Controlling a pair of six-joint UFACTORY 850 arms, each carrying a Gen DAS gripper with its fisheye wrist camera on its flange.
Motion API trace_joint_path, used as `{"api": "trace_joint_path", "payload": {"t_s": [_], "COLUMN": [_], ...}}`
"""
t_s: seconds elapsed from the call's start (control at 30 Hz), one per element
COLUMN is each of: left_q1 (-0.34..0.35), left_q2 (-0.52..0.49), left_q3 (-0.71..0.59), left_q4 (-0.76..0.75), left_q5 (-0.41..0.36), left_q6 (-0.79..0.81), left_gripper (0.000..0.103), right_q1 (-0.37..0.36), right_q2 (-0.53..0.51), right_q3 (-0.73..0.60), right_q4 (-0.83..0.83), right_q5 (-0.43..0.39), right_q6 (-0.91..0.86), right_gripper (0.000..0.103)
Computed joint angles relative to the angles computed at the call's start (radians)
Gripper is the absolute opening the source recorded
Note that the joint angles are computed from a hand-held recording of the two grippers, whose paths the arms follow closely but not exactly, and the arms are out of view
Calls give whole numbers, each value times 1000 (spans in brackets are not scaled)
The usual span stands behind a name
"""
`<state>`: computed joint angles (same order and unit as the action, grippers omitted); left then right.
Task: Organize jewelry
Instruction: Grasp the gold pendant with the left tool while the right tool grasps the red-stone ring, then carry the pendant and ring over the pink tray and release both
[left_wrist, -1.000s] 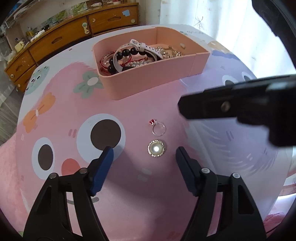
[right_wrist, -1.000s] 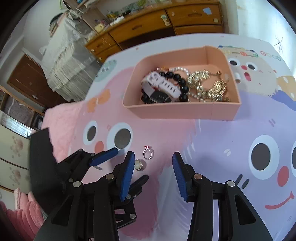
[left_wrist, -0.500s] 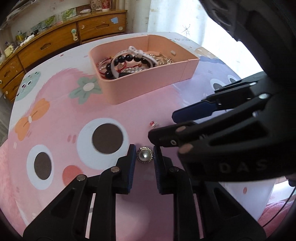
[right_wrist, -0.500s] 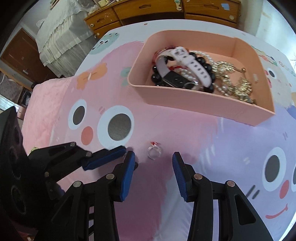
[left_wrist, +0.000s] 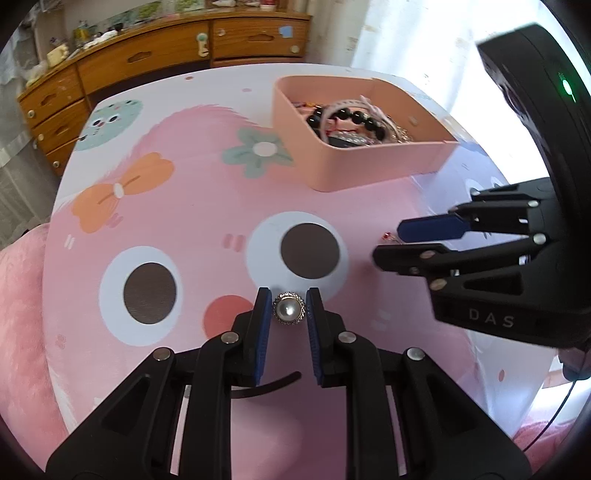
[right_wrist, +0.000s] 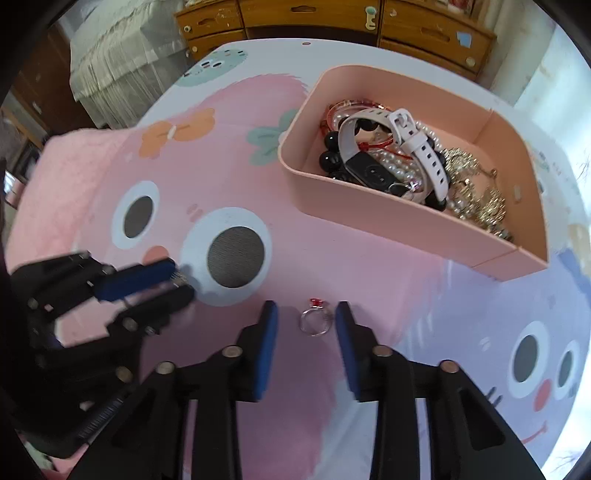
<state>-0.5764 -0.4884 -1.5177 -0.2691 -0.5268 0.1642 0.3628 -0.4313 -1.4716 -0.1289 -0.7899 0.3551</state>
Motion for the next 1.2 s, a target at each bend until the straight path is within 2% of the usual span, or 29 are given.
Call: {"api": "trace_joint_path", "payload": {"t_s": [0.07,0.2,0.27,0.4,0.63,0.83,1.2], "left_q1": [3,-5,-5,-3,-29,-47,-95], "left_q2": [-6,-12,-12,-13,-15,-2,-29], "left_q3": [-8,-25,-38,-68,-113,-114,-160], "left_q4": [35,114,135,105,213,248,368], "left_q5": [2,26,38,65,98,110,178], "left_q6": [-39,-117,-141,-123,-271,-345,-444], "left_gripper": [16,16,16,16,16,16,17], "right_q1": [3,-7,-15,-30,-45,-70,-152], "right_q2": [8,18,35,64,130,191,244], "right_q3": [11,24,39,66,129,157,138], "right_q4": [-21,-3,3,27,57,93,187], "right_q5": [7,34,41,57,113,130,226], "right_q6": [19,10,-9,-33,-73,-111,-194], "right_gripper": [15,12,4,4,3,3,3]}}
